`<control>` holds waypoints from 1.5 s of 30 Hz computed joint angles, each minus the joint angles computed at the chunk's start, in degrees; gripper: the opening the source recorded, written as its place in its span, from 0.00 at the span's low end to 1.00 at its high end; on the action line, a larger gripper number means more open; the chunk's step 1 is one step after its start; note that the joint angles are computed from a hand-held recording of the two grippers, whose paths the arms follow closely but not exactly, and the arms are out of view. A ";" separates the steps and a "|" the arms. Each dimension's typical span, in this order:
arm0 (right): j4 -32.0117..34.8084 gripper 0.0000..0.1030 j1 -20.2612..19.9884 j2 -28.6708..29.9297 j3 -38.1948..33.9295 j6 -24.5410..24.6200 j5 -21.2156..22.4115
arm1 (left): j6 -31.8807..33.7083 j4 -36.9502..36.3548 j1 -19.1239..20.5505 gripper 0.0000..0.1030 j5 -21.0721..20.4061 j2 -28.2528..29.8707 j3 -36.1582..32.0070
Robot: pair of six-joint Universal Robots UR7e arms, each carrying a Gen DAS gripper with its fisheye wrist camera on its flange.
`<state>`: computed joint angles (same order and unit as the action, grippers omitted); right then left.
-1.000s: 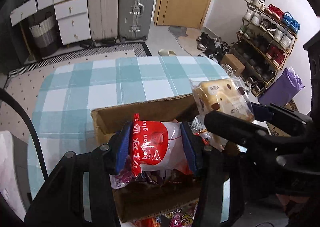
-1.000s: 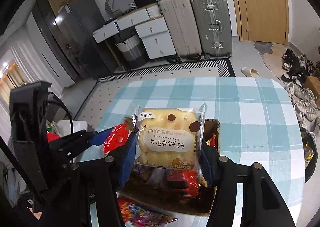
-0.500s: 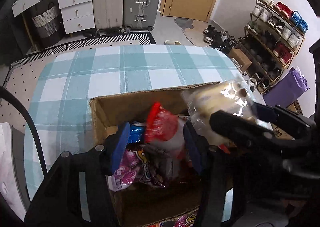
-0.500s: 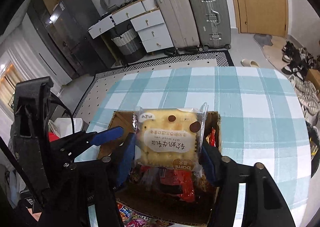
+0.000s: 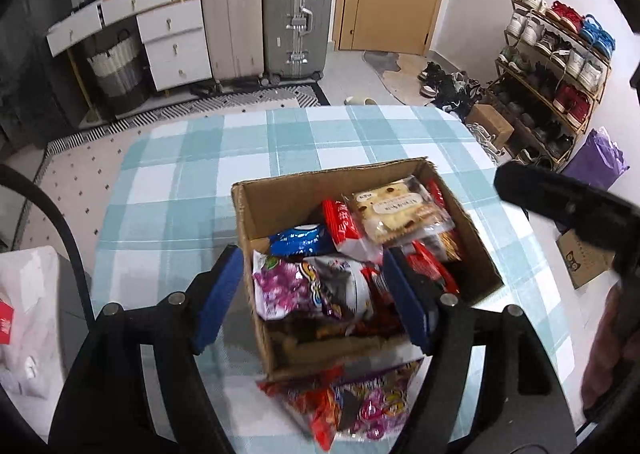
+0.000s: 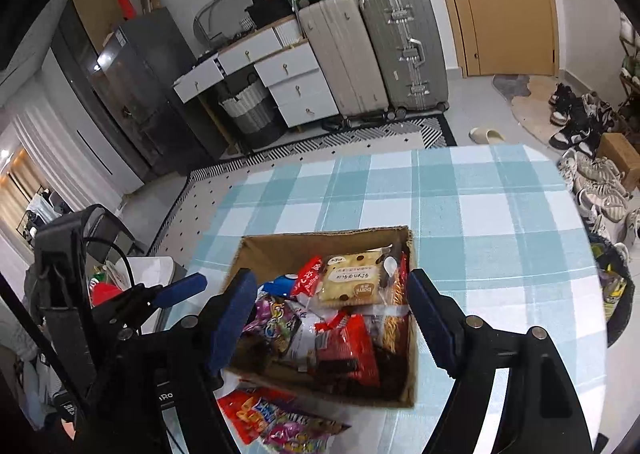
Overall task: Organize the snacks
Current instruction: 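Move both tools back over the last two snack bags on the table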
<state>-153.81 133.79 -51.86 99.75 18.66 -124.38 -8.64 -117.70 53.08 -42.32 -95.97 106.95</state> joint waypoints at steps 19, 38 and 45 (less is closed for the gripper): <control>-1.72 0.90 13.78 -7.05 3.54 -2.41 -6.49 | -30.45 31.43 -24.44 0.83 12.79 -18.76 3.06; -20.12 1.00 21.05 -5.76 13.10 -7.76 -9.18 | -79.81 89.04 -45.07 0.99 17.60 -28.67 0.50; -28.58 1.00 19.51 -2.79 18.28 -7.72 -9.13 | -80.39 90.75 -43.90 0.99 18.95 -33.30 7.69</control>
<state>-182.39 153.30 -54.65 118.03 10.94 -133.51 -89.02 -26.95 9.18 -23.37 -129.27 114.64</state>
